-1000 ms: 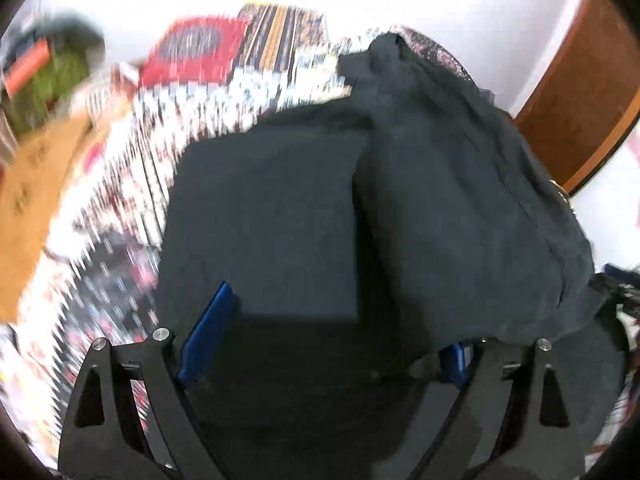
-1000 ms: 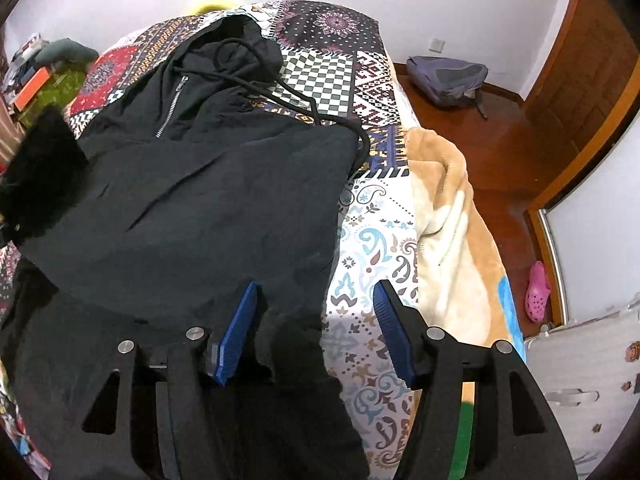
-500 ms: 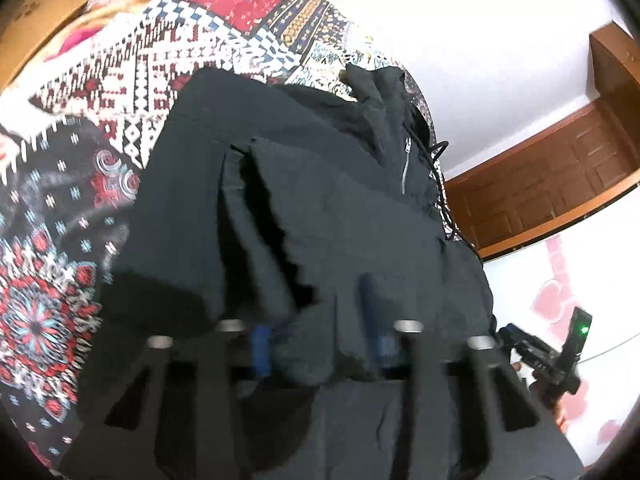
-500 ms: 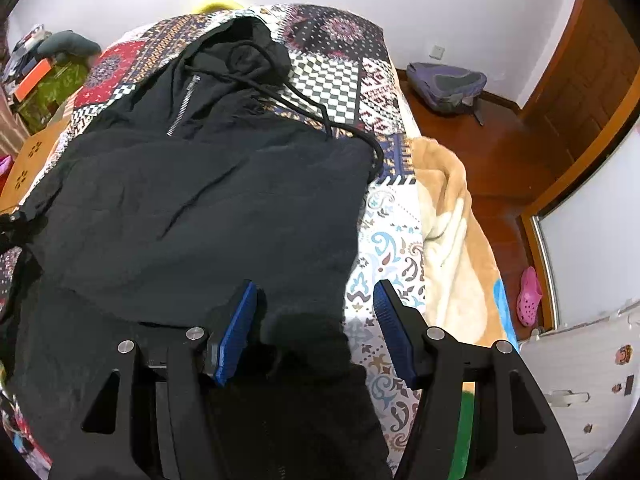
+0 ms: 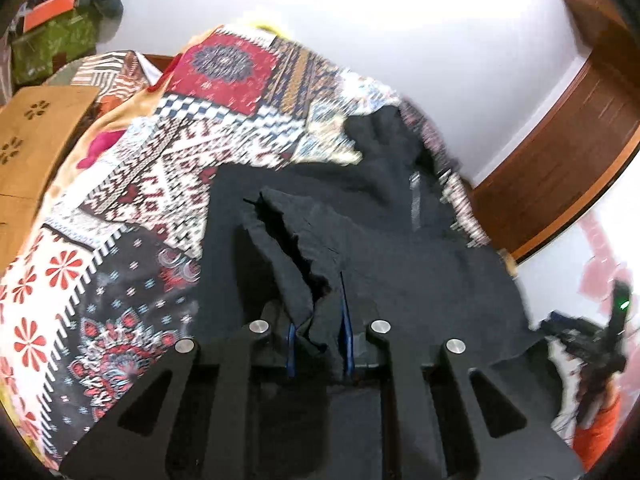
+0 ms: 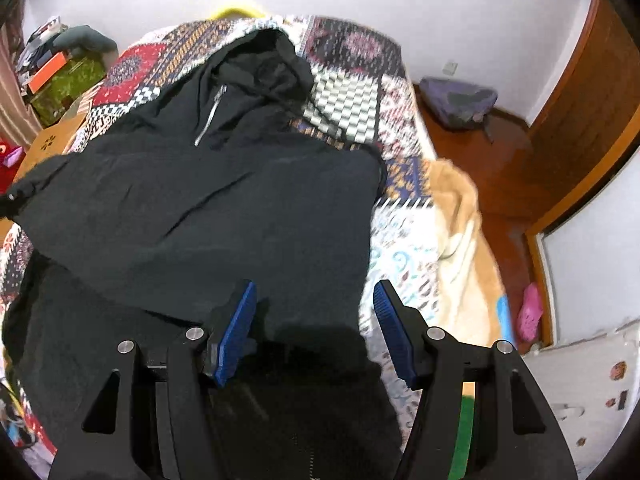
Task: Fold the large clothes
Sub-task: 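Grasp the black hoodie hood with the right gripper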
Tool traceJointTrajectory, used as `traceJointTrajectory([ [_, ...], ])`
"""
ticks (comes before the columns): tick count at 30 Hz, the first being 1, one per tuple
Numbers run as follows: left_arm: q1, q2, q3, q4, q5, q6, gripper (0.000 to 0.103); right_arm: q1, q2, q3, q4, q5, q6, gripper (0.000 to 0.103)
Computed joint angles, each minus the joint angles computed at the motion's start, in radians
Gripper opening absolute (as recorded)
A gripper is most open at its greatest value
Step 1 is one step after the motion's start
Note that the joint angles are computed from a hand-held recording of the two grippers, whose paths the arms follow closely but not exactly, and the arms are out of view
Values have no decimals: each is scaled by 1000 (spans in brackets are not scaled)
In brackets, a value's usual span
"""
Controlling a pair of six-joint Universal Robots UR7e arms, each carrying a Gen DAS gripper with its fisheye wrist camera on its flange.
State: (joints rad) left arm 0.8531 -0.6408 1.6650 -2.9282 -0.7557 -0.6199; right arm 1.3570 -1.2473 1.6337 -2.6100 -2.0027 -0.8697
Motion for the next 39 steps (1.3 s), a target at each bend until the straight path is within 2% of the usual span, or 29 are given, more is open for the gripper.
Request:
traceJointTrajectory([
  [3, 24, 10, -10, 117, 0, -72, 22, -9, 14, -27, 81, -15, 65, 57],
  [6, 44, 20, -16, 219, 6, -129, 32, -25, 24, -53, 142, -6, 129, 58],
  [9, 38, 17, -4, 245, 28, -133, 36, -27, 23, -77, 194, 11, 167, 58],
  [12, 21, 7, -19, 341, 67, -164, 46, -19, 22, -93, 212, 16, 184, 58],
  [14, 7, 4, -38, 403, 94, -167, 49, -12, 20, -96, 201, 24, 175, 58],
  [19, -24, 12, -112, 513, 176, -134, 53, 15, 26, -123, 165, 61, 145, 58],
  [23, -42, 37, -195, 503, 203, -27, 54, 46, 60, -180, 157, 81, 140, 58],
  [25, -50, 59, -241, 451, 210, 61, 61, 60, 83, -218, 159, 98, 144, 58],
  [27, -56, 91, -304, 379, 208, 156, 67, 76, 115, -265, 161, 118, 156, 58],
  [30, -47, 149, -422, 323, 182, 258, 67, 88, 149, -318, 179, 153, 175, 58],
  [34, -22, 255, -628, 356, 172, 345, 67, 105, 224, -429, 244, 178, 241, 58],
  [39, 22, 416, -944, 484, 116, 401, 67, 114, 350, -617, 361, 194, 341, 58],
])
